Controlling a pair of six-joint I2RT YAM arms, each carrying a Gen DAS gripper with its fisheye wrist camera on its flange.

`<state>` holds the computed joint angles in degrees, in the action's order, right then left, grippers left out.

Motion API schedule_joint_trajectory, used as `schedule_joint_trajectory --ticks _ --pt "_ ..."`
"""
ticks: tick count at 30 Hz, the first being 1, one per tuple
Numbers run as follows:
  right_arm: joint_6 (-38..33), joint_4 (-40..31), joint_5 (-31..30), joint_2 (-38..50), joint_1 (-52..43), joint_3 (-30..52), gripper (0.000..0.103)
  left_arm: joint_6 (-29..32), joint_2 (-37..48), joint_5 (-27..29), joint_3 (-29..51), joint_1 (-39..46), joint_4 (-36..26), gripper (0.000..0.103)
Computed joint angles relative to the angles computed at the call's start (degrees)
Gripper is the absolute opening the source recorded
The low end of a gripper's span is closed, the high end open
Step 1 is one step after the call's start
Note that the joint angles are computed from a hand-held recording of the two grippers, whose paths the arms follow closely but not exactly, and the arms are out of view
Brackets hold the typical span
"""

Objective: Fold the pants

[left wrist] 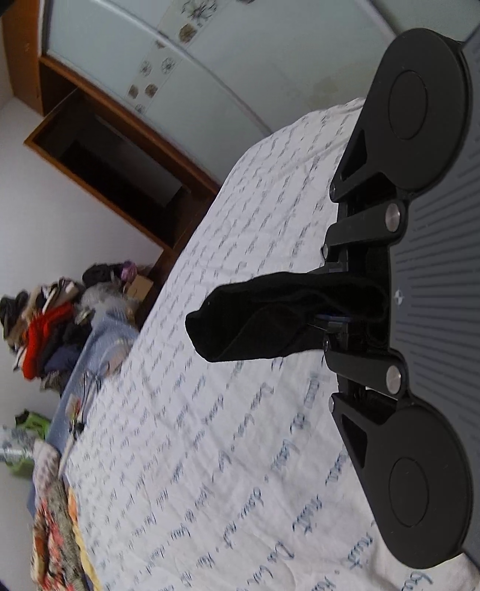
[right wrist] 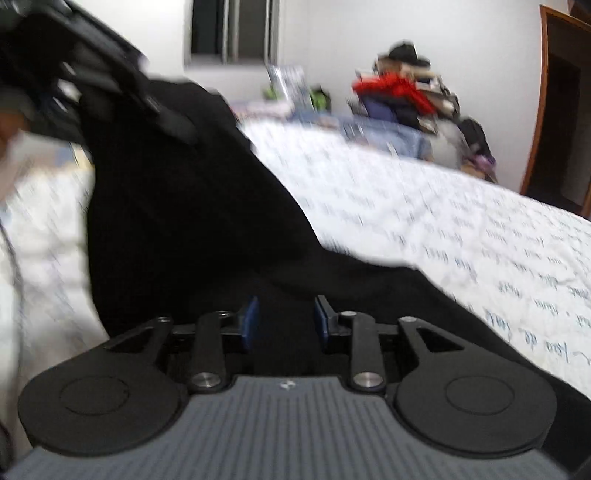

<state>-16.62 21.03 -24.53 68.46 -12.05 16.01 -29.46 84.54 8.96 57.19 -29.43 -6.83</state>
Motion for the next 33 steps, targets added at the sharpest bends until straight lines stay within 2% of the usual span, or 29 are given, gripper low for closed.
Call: schedule_joint_trajectory --ticks 6,9,14,18,21,28,29,32,33 --pt "2.84 3.42 -10.5 -10.58 -6.7 -5.15 0.029 2.61 2.43 -4.25 4.03 -9.14 -1.47 0.016" --pt "1.37 1.29 -16.06 -15.01 -14.3 -6.92 0.029 4.06 3.87 -6.19 5.85 -12.69 -1.81 0.016" --pt "-2.16 -5.61 -29.77 -17.14 -31.25 -6.79 0.029 4.34 7.96 -7.12 10.08 -18.16 -2.77 0.016" --pt "-9.52 -11.54 -38.66 -14.77 -44.51 -5.3 0.03 4.39 11.99 -8.71 14.05 -22.77 -2.94 0.016" --pt "-14.99 -15.25 -42.9 -9.86 -52.23 -2.84 0.03 3.99 15.73 -9.9 17.26 -26.04 -2.38 0.016" --pt "-30.45 -25.89 -46.35 3.44 -66.6 4.5 0.03 3.58 26.64 -10.87 27.25 -32.2 -3.1 0.016" --pt "-32.19 -27.11 -46.4 5.61 -68.39 5.71 0.033 3.76 28.17 -10.92 28.73 -32.86 -3.25 0.016" --pt "-35.23 -28.25 -45.98 11.13 -72.65 8.51 0.033 3.9 32.78 -10.85 33.77 -34.52 -4.6 0.016" --pt "-32.02 -24.22 -44.84 12.1 -72.19 8.14 0.033 4.14 34.49 -10.72 35.91 -34.93 -5.75 0.016"
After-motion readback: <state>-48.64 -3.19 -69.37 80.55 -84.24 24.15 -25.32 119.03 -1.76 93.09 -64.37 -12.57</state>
